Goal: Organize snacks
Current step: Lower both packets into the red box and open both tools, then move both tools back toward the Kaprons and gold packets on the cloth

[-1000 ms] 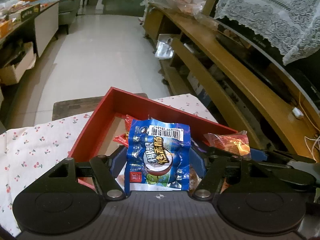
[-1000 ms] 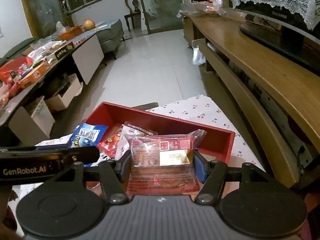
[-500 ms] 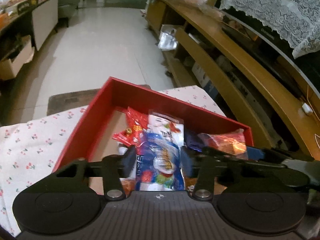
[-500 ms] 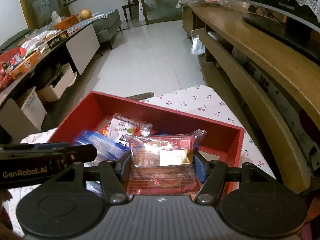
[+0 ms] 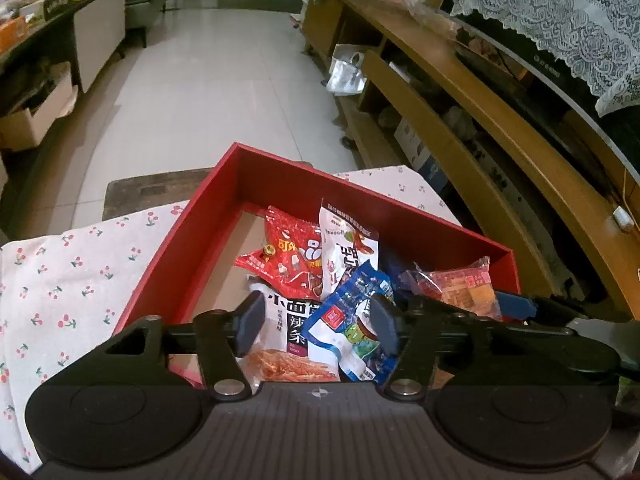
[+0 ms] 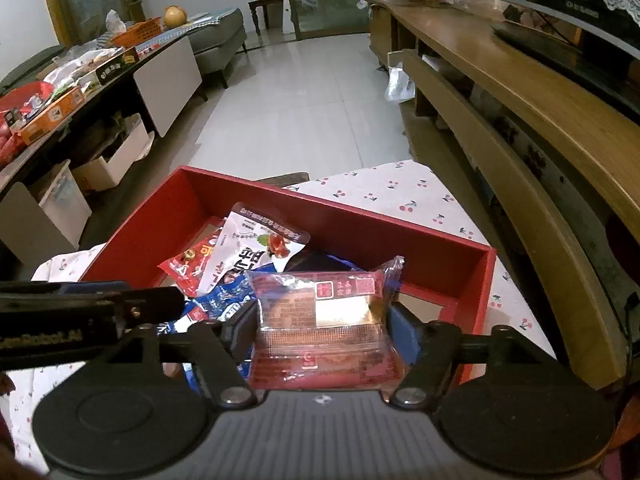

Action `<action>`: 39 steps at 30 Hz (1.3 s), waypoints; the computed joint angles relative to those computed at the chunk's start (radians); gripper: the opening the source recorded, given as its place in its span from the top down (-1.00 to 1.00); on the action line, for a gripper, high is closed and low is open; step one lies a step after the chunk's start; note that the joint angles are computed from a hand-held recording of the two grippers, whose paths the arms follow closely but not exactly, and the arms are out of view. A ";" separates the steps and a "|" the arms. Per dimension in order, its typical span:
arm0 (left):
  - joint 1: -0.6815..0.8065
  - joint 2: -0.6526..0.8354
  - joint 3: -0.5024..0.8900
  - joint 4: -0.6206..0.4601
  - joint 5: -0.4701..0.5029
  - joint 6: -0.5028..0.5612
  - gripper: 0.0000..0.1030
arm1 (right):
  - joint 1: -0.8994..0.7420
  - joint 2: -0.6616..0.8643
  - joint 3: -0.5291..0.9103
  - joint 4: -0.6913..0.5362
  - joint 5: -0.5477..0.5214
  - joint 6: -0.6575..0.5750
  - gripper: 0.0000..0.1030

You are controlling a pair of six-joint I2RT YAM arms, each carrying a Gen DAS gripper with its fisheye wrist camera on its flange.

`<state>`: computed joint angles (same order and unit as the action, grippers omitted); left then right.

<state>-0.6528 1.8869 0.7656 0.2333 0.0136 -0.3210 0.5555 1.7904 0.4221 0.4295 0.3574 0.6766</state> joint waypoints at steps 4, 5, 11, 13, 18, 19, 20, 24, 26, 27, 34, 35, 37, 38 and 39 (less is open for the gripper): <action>0.007 -0.022 -0.016 0.011 0.013 -0.009 -0.45 | 0.004 -0.034 -0.015 -0.010 0.016 -0.003 -0.81; 0.008 -0.028 -0.020 0.013 0.016 -0.011 -0.47 | 0.004 -0.047 -0.020 -0.014 0.016 -0.001 -0.81; 0.014 -0.075 -0.059 0.019 0.028 -0.011 -0.58 | 0.032 -0.108 -0.034 -0.040 0.043 0.002 -0.87; 0.015 -0.091 -0.074 0.018 0.032 -0.009 -0.60 | 0.046 -0.127 -0.042 -0.051 0.050 0.014 -0.88; 0.021 -0.138 -0.120 0.026 0.045 -0.014 -0.61 | 0.104 -0.200 -0.070 -0.093 0.098 0.053 -0.88; 0.021 -0.148 -0.130 0.026 0.045 -0.016 -0.61 | 0.116 -0.219 -0.078 -0.100 0.108 0.063 -0.88; 0.021 -0.156 -0.137 0.026 0.046 -0.016 -0.61 | 0.128 -0.239 -0.087 -0.110 0.117 0.072 -0.88; 0.028 -0.195 -0.173 0.022 0.055 -0.024 -0.62 | 0.177 -0.303 -0.106 -0.148 0.150 0.106 -0.88; 0.035 -0.215 -0.189 0.019 0.063 -0.026 -0.63 | 0.209 -0.336 -0.115 -0.174 0.172 0.133 -0.88; 0.038 -0.226 -0.198 0.018 0.065 -0.027 -0.63 | 0.225 -0.356 -0.121 -0.186 0.180 0.145 -0.88; 0.060 -0.307 -0.270 0.008 0.089 -0.024 -0.64 | 0.362 -0.409 -0.135 -0.228 0.223 0.222 -0.88; 0.061 -0.318 -0.281 0.007 0.091 -0.022 -0.64 | 0.388 -0.409 -0.133 -0.238 0.235 0.236 -0.88; 0.061 -0.336 -0.299 0.003 0.092 -0.017 -0.64 | 0.433 -0.417 -0.131 -0.260 0.255 0.262 -0.88; 0.064 -0.346 -0.310 0.002 0.094 -0.015 -0.64 | 0.458 -0.424 -0.133 -0.272 0.264 0.277 -0.88; 0.069 -0.354 -0.322 0.002 0.098 -0.012 -0.64 | 0.474 -0.431 -0.135 -0.282 0.269 0.288 -0.88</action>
